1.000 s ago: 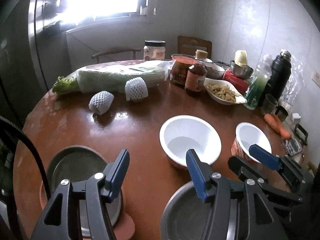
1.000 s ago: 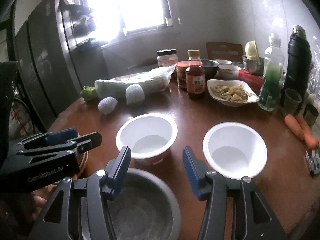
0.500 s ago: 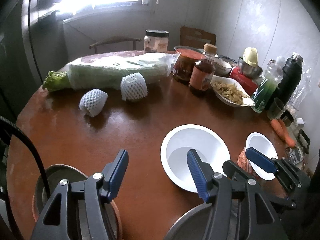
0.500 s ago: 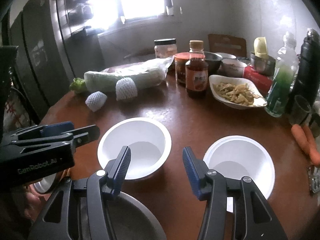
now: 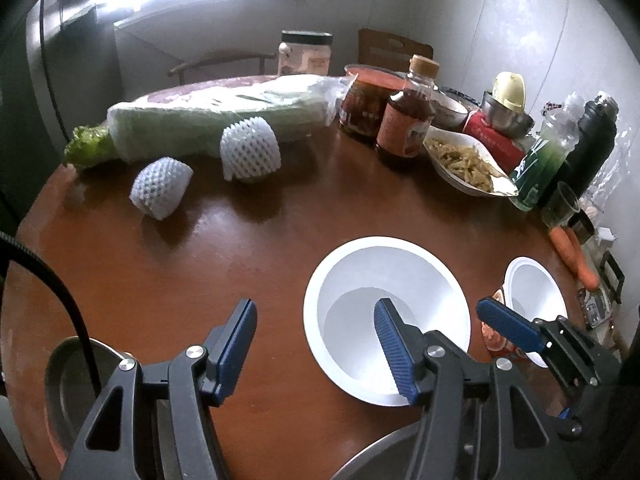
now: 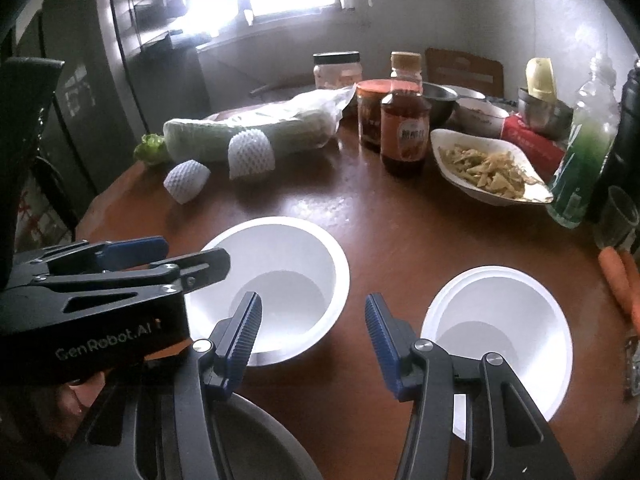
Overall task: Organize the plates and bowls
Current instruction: 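Move the right gripper toward the white paper bowl, then close the right gripper on the white paper bowl rim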
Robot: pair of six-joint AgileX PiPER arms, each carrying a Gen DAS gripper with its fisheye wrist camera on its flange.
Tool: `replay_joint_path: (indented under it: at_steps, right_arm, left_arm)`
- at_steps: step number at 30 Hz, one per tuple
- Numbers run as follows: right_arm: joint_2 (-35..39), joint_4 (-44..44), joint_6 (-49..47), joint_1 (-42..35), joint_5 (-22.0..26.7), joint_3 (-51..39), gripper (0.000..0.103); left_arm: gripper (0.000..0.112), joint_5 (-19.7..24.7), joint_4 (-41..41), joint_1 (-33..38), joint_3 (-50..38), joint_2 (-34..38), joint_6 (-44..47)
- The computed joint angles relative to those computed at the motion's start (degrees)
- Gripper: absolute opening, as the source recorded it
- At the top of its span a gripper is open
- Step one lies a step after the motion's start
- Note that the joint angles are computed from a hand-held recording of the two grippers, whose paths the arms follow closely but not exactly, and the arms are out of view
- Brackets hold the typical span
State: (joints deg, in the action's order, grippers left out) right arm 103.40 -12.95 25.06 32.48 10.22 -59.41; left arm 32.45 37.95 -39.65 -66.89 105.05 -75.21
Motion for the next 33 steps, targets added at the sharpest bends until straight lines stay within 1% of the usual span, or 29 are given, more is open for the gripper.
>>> replay_joint_path:
  at_steps: [5,8,10,13,16,17,20,21,23,25,28,33]
  right_arm:
    - [1.5,5.0,-5.6,-0.1,0.6,-1.3,0.056]
    - [2.7,4.9,-5.5,-0.1,1.5,-2.5,0.056]
    - [3.2,6.3,-7.2,-0.2,2.0,-3.1,0.055]
    - [3.6,7.5,-8.7,-0.4,1.9,-3.4,0.050]
    - [3.9,9.0,-10.6,-0.4,2.1,-3.7,0.044]
    - [4.0,9.2,-11.0,-0.4,2.2,-3.9,0.042]
    - [4.1,8.1,-9.9,-0.2,2.2,-3.9,0.040]
    - [4.1,7.6,-9.5,-0.2,2.2,-4.0,0.039]
    - [4.1,6.1,-8.0,0.0,2.0,-3.9,0.034]
    - [3.8,8.1,-10.1,-0.1,1.5,-3.6,0.029]
    - [3.6,4.1,-5.9,0.2,1.4,-3.5,0.029]
    - [3.0,5.3,-6.2,0.2,0.9,-3.0,0.028]
  left_arm:
    - [0.060,-1.6,-3.3,1.4,-0.4,1.3,2.8]
    - [0.060,-1.7,-4.4,1.9,-1.0,1.9,3.9]
    - [0.060,-1.9,-5.5,2.1,-1.5,2.5,5.1]
    - [0.060,-2.1,-8.1,2.5,-2.4,3.4,7.9]
    - [0.060,-3.2,-10.7,3.1,-2.5,4.1,10.1]
    - [0.060,-3.9,-11.6,3.4,-2.3,4.1,10.6]
    - [0.057,-7.7,-17.2,4.8,-0.9,4.0,14.5]
    - [0.054,-8.2,-17.9,4.9,-0.6,3.9,14.9]
    - [0.051,-8.7,-17.7,4.7,-0.4,3.6,14.7]
    - [0.050,-8.6,-16.4,4.2,-0.2,3.2,13.5]
    - [0.050,-8.8,-15.7,3.9,0.1,2.6,12.8]
    - [0.050,-8.4,-13.5,3.2,0.6,1.4,10.3]
